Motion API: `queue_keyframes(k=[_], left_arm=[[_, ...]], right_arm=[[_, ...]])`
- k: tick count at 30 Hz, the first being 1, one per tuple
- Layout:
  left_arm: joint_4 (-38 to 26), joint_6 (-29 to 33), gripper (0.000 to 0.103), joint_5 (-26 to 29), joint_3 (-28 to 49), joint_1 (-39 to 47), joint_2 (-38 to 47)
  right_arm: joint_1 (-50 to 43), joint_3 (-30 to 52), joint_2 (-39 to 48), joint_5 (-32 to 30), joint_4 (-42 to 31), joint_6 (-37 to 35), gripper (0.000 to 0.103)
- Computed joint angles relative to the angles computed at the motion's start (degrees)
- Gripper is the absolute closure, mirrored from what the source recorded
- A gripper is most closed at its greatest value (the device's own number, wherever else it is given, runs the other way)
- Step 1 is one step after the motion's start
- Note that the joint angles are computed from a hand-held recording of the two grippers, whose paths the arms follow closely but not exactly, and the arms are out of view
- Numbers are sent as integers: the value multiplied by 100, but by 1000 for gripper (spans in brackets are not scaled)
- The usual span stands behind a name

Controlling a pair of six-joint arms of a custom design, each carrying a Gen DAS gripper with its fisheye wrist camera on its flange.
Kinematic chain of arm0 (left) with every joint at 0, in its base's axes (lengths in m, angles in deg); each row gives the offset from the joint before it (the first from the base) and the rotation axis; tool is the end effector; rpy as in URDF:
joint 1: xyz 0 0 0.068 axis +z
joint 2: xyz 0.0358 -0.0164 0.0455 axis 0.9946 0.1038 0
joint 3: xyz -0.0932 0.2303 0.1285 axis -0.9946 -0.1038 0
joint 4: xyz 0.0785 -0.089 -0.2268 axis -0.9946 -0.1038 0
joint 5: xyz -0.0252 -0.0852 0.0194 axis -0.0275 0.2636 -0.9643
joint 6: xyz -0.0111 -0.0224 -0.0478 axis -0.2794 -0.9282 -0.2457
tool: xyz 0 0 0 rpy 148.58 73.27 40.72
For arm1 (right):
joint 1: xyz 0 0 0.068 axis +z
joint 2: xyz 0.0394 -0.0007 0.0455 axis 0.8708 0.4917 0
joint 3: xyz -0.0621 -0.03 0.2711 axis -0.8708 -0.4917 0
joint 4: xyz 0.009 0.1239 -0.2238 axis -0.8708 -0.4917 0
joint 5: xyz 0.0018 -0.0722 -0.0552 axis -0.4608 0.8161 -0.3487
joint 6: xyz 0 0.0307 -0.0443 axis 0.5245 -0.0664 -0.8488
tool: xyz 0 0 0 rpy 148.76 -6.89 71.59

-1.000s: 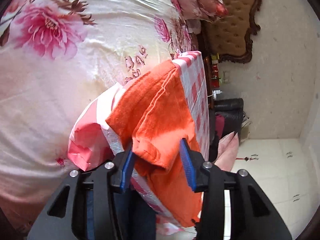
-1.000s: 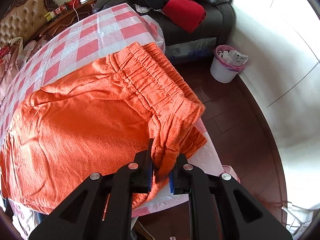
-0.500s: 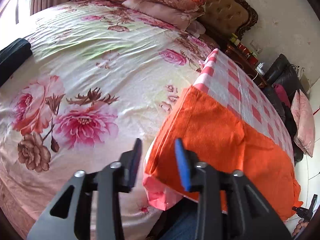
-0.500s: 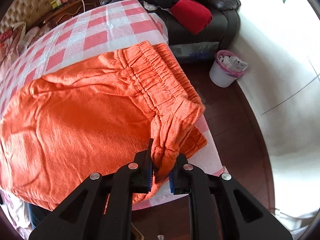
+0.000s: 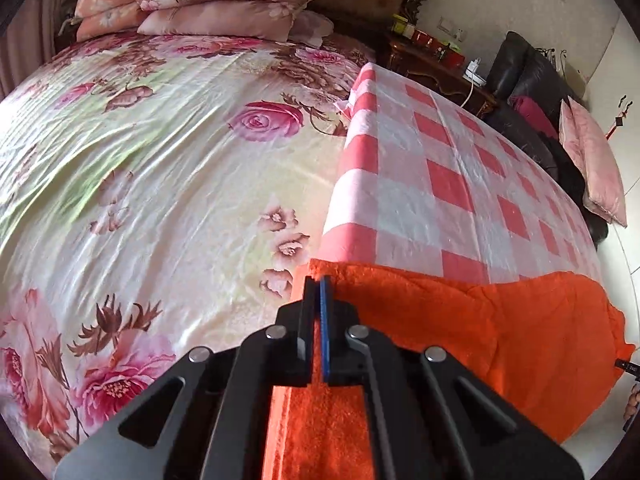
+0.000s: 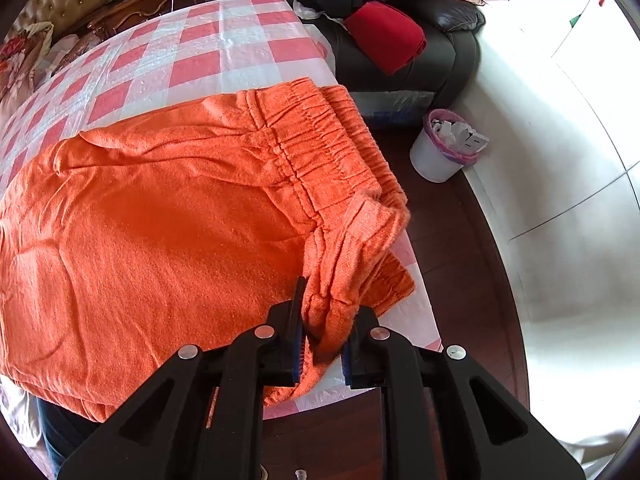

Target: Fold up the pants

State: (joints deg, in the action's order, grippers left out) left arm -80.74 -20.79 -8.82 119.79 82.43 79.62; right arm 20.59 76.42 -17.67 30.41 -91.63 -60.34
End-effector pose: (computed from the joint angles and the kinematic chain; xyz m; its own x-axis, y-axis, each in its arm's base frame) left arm 0.3841 -0.0189 0.1704 -0.8397 -0.0784 -0.5373 0.0672 0.9669 -0.2461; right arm 0.1562 -0.1352 0.1825 -0.7717 0.5117 -0.3776 0.5901 0.7975 -0.1253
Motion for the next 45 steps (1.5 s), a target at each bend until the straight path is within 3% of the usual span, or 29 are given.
queue_keyframes(k=[6,9,10,15,16,20,24,26,29,35,43,45], left_arm=[[82,-196,101,-123,-22,50,184],[359,-610,91,-294,-314,-21,-165],[406,-735,82,-464,-425,-85,-360],[996,-951,61,-1168,-1385,-806,-1786],[1089,-944,54,-1248,-1590,-1087,-2085],[977,-806,46,-1446,-1890,-2505,-2660],[772,-593,47,-1229,-1621,-4494,-2236],[869,-229,59,-1541,-1345,-5516,-1728],[836,61,67,-1961,-695,-6361,-836],[839,769,67,-2483,122,-6939,165],[665,1175,95,-2774,555,-7049,696],[702,1267,98,-2802,487,-7044,615]], right_arm=[[123,-125,3,81,131,63,76],[-3,-206,-131,-89,106,-67,70],[-105,-215,-162,-207,97,-129,70],[-1060,-48,-218,-1328,-224,-448,71],[-1166,-27,-187,-1396,-248,-517,72],[-1287,-123,-326,-1404,-211,-708,83],[-1410,-139,-373,-1506,-213,-752,84],[-1429,-167,-383,-1521,-189,-794,84],[-1582,-173,-541,-1745,-261,-827,88],[-1993,3,-781,-2332,-624,-1121,90],[-2272,283,-864,-2787,-1030,-1393,90],[-2368,356,-820,-2925,-1137,-1456,90]])
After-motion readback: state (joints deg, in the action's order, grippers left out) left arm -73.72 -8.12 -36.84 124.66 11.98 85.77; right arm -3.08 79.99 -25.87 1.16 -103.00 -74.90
